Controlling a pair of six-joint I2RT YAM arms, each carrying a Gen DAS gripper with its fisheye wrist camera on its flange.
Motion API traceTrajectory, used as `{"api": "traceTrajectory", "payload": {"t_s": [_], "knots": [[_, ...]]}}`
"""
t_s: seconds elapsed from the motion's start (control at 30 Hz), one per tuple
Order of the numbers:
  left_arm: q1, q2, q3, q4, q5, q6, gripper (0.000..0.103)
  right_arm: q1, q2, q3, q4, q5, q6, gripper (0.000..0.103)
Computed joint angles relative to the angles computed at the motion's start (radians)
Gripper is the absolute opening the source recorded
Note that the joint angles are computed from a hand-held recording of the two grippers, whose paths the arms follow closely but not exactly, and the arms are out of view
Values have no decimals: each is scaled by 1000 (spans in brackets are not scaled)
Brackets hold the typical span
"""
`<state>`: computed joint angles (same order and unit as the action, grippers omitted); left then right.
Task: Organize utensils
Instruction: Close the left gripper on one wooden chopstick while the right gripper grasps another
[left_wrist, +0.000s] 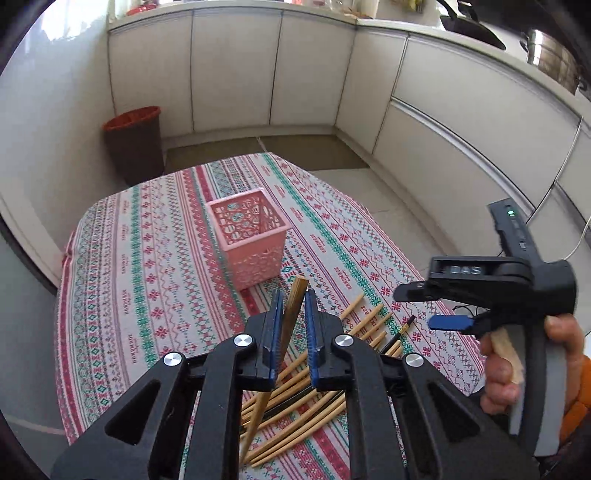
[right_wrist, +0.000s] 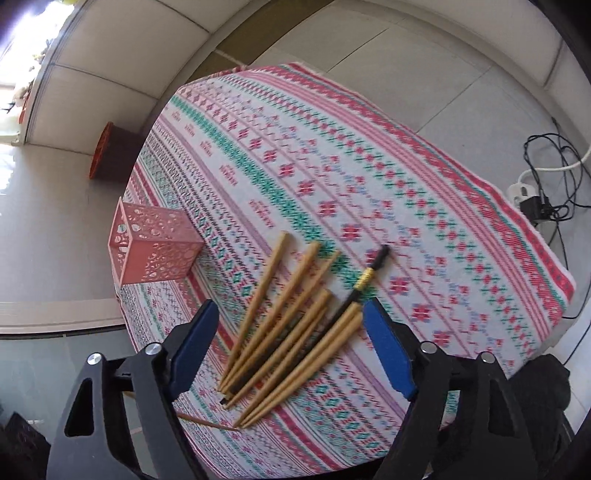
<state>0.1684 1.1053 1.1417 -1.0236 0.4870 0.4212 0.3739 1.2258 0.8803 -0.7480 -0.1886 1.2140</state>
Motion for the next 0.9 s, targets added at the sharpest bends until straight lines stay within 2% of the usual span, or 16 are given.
{"api": "traceTrajectory", "payload": {"t_s": [0.07,0.17,0.27,0.37,0.43,0.53,0.6,0.63,0.67,0.7,0.8,0.9], "knots": [[99,14,40,-45,69,53,8,13,123,60,22,-10,11,54],[221,40,88,-100,162,122,7,25,267,140,9,17,43,44],[306,90,151,-168,229,180,7,51,391,252,-27,62,56,40],[376,135,205,-235,285,235,7,81,500,381,-137,135,68,39],[404,160,215,-239,310,256,7,91,567,448,-208,152,78,37],[439,179,247,-280,340,288,7,103,657,514,-230,146,91,37],[461,185,260,-297,350,302,7,123,720,596,-281,195,93,36],[471,189,264,-302,352,307,7,131,766,660,-322,211,87,34],[480,192,269,-303,353,307,7,137,784,687,-336,227,98,22],[490,199,277,-305,355,304,7,140,792,700,-334,237,108,13],[505,213,286,-307,357,304,7,136,768,664,-275,240,139,11],[509,208,291,-318,354,313,7,114,626,479,-118,208,153,10]]}}
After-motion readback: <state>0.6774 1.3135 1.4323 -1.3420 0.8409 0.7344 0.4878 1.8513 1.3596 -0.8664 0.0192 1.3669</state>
